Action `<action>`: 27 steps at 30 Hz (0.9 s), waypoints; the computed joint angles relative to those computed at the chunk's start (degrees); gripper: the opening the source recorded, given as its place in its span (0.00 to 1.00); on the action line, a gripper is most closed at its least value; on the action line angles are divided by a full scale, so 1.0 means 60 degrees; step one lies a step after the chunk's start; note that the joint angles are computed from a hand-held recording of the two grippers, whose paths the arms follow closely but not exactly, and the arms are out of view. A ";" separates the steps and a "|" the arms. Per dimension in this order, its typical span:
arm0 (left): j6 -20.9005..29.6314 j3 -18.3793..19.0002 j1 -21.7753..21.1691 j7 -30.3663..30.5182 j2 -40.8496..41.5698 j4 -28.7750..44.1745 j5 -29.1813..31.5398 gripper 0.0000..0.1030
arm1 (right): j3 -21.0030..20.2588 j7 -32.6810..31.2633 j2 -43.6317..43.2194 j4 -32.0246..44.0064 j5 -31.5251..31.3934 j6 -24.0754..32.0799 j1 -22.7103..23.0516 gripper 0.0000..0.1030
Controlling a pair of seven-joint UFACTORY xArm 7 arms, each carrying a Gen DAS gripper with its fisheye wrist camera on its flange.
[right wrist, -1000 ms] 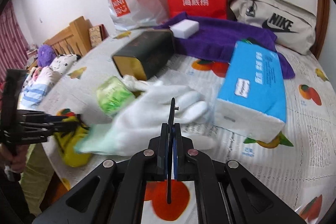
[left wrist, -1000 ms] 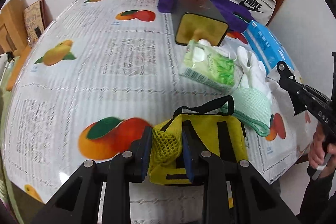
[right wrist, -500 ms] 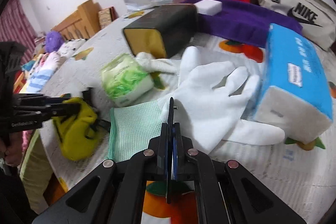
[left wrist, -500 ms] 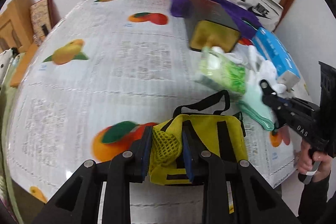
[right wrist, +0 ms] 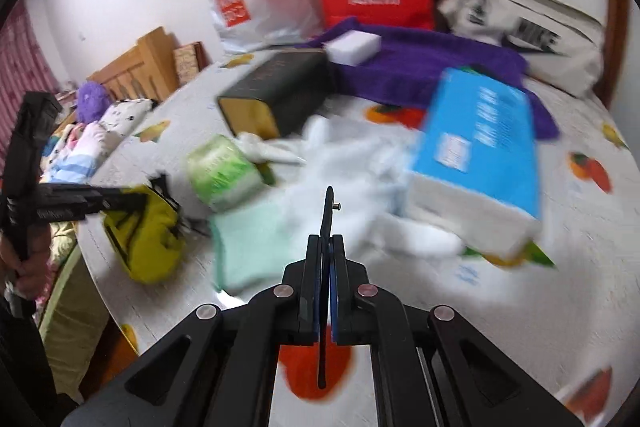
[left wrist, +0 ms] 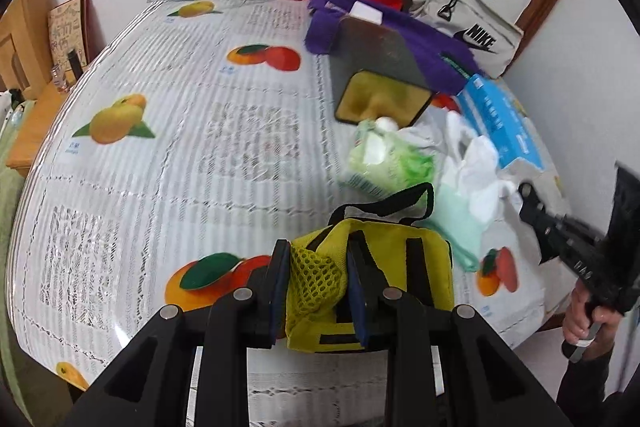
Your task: Organize soft objects
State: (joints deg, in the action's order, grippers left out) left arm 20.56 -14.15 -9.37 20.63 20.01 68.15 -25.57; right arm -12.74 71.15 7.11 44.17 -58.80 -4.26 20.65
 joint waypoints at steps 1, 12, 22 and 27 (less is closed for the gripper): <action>0.0033 -0.0053 0.0039 0.0054 -0.0039 0.0030 -0.0064 0.25 | -0.0116 0.0145 -0.0140 -0.0184 -0.0122 0.0107 0.0007 0.04; 0.0542 0.0082 -0.0303 -0.0263 0.0093 0.1138 -0.0021 0.25 | 0.1404 -0.1883 -0.1058 -0.1348 0.2381 0.0537 -0.2034 0.04; 0.1082 0.0385 -0.0744 -0.1324 0.1151 0.3486 0.1143 0.25 | 0.2193 -0.3273 -0.1082 -0.0030 0.3140 0.0950 -0.3124 0.04; 0.1656 0.0529 -0.1007 -0.1962 0.2202 0.5351 0.1753 0.25 | 0.2024 -0.4839 -0.0417 0.1138 0.4595 0.1264 -0.3043 0.04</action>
State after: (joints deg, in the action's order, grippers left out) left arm 30.49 -10.98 -15.41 8.86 33.23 100.25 -15.06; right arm -0.59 42.11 4.60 51.00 -31.23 3.33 2.39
